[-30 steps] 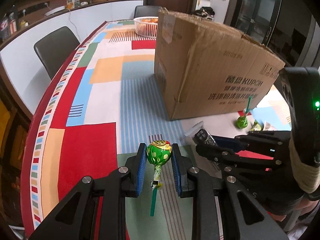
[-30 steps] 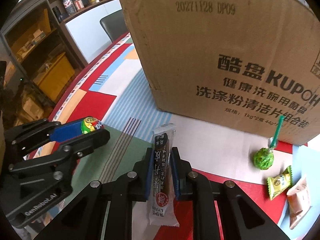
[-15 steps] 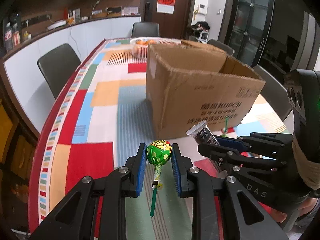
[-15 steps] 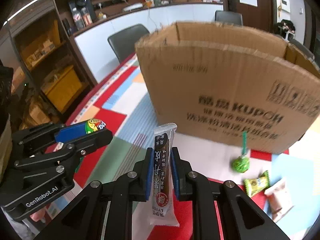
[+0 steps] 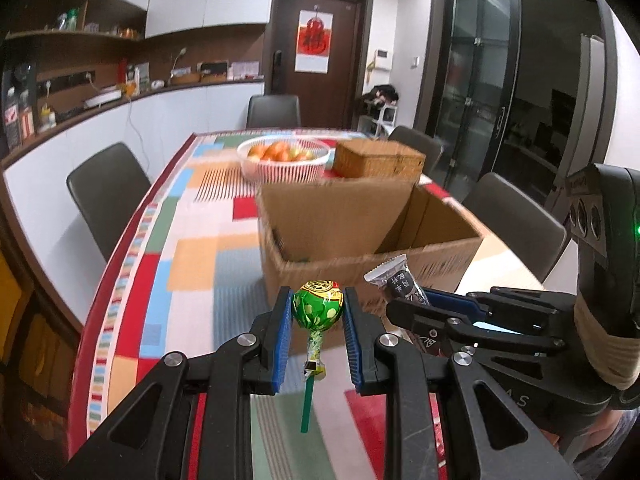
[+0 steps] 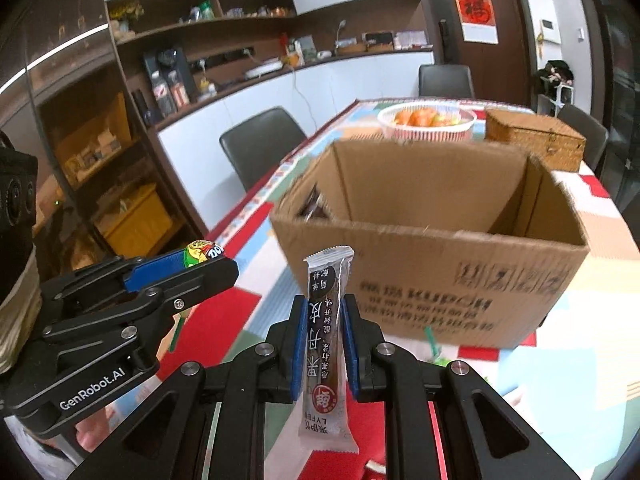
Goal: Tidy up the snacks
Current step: 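Lift both snacks over the box and open both tools to drop them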
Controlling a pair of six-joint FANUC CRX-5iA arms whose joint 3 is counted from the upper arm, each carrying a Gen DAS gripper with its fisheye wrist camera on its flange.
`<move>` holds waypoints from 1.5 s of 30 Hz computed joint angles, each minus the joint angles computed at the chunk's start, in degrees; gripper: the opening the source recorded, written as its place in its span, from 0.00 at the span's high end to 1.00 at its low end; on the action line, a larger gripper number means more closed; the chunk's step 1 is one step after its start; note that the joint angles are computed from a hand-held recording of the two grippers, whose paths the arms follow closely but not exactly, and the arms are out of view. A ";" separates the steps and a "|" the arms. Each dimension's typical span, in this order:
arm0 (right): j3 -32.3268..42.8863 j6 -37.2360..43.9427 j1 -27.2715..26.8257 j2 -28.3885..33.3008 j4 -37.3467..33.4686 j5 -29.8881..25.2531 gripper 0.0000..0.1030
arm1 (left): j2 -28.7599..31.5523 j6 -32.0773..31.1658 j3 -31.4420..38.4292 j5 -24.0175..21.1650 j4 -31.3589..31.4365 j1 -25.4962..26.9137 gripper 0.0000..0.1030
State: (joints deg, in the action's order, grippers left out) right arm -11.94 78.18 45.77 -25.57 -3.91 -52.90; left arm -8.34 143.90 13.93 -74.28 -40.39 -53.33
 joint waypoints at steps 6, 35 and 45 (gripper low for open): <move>2.07 0.60 -3.06 -0.09 -0.11 1.96 0.82 | 2.23 -2.34 4.14 1.18 -1.19 0.37 0.76; 14.96 7.17 -12.89 11.53 -2.94 5.55 0.82 | 11.38 -14.35 13.90 7.54 8.56 12.30 0.76; 16.83 2.63 -14.45 15.58 -1.40 3.44 0.58 | 14.18 -14.12 16.83 3.51 7.43 12.67 0.54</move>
